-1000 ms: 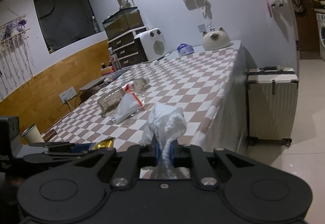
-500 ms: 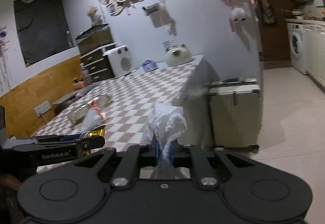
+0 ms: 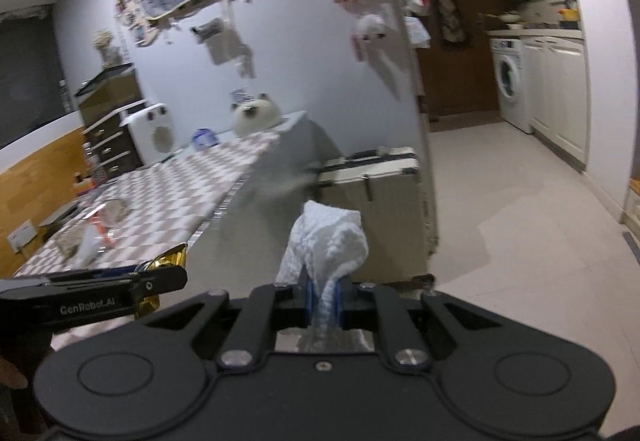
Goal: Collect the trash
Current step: 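Lower the gold can and white towel into the bin with both grippers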
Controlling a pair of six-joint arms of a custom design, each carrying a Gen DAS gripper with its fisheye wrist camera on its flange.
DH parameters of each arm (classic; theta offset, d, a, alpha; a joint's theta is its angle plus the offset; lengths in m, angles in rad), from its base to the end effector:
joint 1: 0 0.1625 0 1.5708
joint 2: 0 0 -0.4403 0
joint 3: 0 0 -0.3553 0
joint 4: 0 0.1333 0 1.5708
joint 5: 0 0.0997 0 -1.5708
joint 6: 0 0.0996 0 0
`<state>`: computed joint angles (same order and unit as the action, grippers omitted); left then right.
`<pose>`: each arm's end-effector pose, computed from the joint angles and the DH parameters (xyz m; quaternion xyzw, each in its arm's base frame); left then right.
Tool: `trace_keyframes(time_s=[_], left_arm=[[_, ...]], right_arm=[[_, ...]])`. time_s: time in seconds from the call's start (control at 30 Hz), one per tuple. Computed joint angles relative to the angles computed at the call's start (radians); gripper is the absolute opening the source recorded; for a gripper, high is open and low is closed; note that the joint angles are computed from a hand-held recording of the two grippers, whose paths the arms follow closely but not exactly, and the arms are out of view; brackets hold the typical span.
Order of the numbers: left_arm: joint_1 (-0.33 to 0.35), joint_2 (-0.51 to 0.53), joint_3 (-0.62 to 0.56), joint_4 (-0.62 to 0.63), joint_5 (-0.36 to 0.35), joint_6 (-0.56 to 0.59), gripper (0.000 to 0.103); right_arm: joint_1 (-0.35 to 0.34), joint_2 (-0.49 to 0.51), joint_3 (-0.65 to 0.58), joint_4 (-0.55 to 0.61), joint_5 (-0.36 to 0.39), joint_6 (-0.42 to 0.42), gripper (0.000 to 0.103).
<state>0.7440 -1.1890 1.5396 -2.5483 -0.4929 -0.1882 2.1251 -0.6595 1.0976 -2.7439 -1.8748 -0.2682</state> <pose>-0.2963 -0.5731 0.4694 0.1060 0.8248 -0.4686 0.2981 0.5130 -0.6320 0.2779 0.3189 -0.8673 0.3717 0.0892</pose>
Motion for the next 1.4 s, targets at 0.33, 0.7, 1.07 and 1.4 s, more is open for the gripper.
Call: trace_keyframes(time_s=[0.33, 0.7, 1.07, 1.4], left_arm=[[0.144, 0.167, -0.109, 0.073, -0.156, -0.1, 0.043], [0.323, 0.331, -0.254, 0.159, -0.27, -0.125, 0.043], [0.455, 0.456, -0.399, 0.291, -0.327, -0.152, 0.043], [0.537, 0.53, -0.537, 0.355, -0.342, -0.158, 0.043]], right_arm=[[-0.091, 0.015, 0.018, 0.016, -0.084, 0.053, 0.011], [-0.187, 0.133, -0.073, 0.102, -0.16, 0.141, 0.011], [-0.254, 0.327, -0.29, 0.267, -0.172, 0.257, 0.011], [-0.261, 0.598, -0.731, 0.518, -0.161, 0.346, 0.011]])
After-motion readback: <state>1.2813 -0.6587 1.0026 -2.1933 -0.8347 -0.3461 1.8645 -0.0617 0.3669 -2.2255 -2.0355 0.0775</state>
